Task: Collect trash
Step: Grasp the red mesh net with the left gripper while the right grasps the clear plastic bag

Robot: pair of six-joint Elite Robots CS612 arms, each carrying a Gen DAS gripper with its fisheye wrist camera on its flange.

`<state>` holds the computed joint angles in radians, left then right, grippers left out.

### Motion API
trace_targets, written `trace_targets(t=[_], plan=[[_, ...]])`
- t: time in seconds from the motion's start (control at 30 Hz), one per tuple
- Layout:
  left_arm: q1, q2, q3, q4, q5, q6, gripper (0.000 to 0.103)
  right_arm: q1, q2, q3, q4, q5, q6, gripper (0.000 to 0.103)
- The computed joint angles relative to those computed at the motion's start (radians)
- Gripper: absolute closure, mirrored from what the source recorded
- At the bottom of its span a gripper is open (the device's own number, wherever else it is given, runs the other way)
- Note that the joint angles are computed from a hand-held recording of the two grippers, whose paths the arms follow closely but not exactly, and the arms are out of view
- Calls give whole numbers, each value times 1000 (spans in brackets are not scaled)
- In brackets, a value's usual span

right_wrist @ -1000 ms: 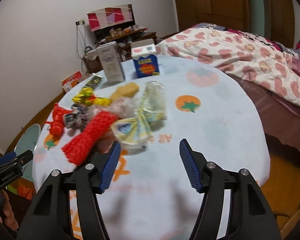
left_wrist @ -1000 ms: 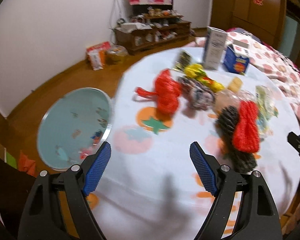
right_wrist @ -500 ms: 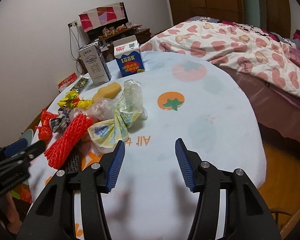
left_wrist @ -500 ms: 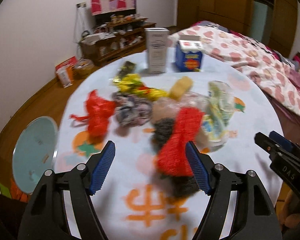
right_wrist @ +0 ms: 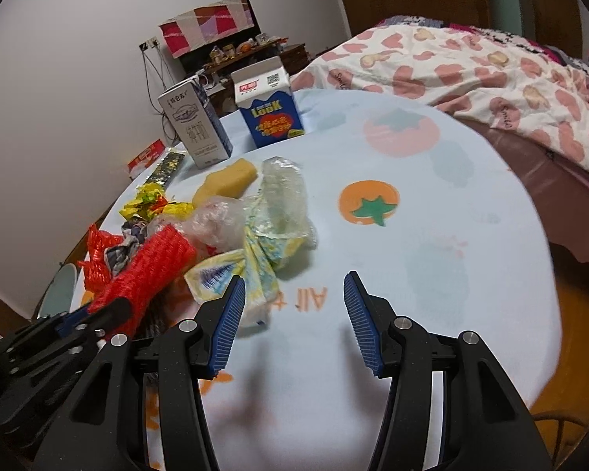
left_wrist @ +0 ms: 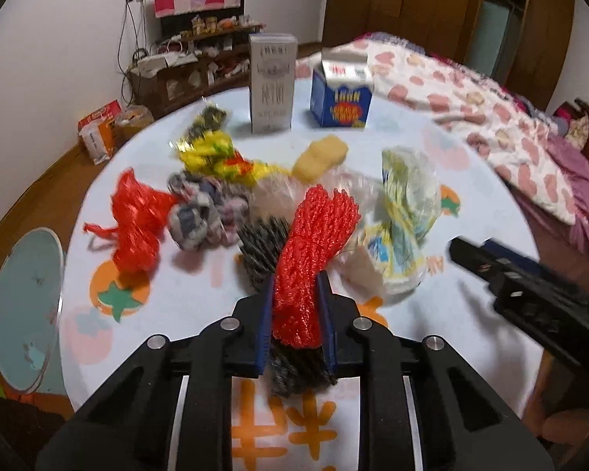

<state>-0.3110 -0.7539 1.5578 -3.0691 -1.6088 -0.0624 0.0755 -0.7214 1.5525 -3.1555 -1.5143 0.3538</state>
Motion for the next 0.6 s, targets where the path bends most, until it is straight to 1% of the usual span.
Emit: trace_targets(t=[0.1, 0.2, 0.3, 0.37, 0.4, 0.43, 0.47, 0.53, 0.6], plan=[[10, -15, 16, -61, 4, -8, 82, 6, 14, -33, 22, 7, -1, 50], [23, -32, 29, -110, 6, -20, 82, 13, 32, -74, 73, 10, -2, 50], [32, -44, 36, -128, 48, -32, 82, 19, 54, -119, 148, 12, 2, 51], [40, -47, 40, -124, 72, -39, 82, 21, 66, -137, 177, 27, 4, 69], [44, -48, 41, -115, 84, -44, 82, 21, 69, -139, 181, 31, 6, 70], [49, -49, 41, -103, 89, -52, 82, 24, 69, -137, 171, 19, 3, 80], [53, -48, 40, -93, 89, -61, 82, 25, 68, -135, 172, 19, -7, 85], [63, -47, 41, -74, 88, -79, 82, 25, 60, -121, 156, 25, -7, 85], [70, -47, 46, -68, 87, -89, 82, 30, 47, -101, 127, -6, -15, 86]])
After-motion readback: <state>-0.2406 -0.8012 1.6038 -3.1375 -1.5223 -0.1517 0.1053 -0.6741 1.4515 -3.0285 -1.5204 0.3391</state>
